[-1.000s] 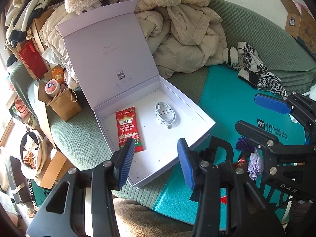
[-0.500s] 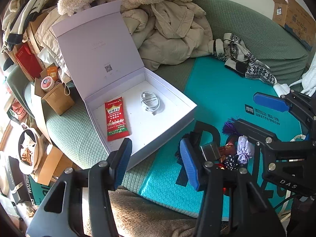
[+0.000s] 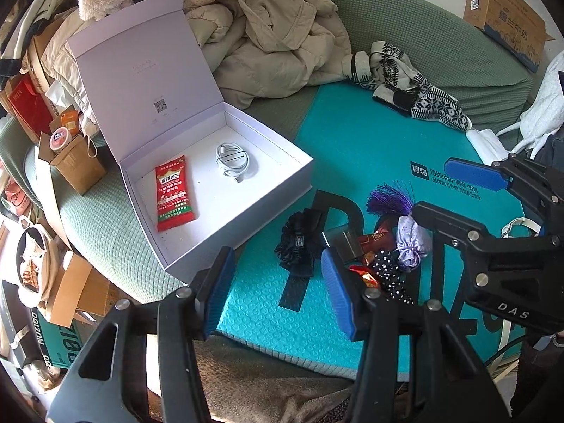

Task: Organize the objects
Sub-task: 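Grasp the red foil candy with left tool while right tool grasps the polka-dot scrunchie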

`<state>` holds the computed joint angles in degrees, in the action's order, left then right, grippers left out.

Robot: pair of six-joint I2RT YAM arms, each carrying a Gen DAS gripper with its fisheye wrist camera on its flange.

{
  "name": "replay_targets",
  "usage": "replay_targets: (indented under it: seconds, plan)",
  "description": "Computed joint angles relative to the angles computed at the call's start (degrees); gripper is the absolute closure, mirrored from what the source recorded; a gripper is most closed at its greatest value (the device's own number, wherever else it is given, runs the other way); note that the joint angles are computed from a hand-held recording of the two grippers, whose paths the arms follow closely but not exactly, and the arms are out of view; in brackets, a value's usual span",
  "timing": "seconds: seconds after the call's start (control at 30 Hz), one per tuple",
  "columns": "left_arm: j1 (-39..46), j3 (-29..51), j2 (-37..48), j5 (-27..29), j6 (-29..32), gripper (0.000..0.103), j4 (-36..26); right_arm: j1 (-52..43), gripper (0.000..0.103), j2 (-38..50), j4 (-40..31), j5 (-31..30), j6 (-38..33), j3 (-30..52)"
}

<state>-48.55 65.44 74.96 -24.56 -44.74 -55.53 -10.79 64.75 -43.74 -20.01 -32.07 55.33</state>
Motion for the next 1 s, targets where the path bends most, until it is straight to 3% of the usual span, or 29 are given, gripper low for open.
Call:
replay_targets:
  seconds: [0.6, 0.73, 1.0]
  plan:
    - [2.6, -4.6, 8.7, 11.1, 3.5, 0.054, 10.3, -6.8, 0.046, 5.6, -1.1, -1.0, -4.2, -5.5]
    - [3.0, -4.0, 12.4, 12.0, 3.4, 0.048, 10.2, -8.6, 0.046, 7.3, -1.3, -0.6, -5.6, -6.8]
    - [3.5, -6.1, 15.0, 16.8, 4.6, 0.046, 16.4, -12.5, 0.046, 11.0, -2.2, -2.5, -8.2, -7.9]
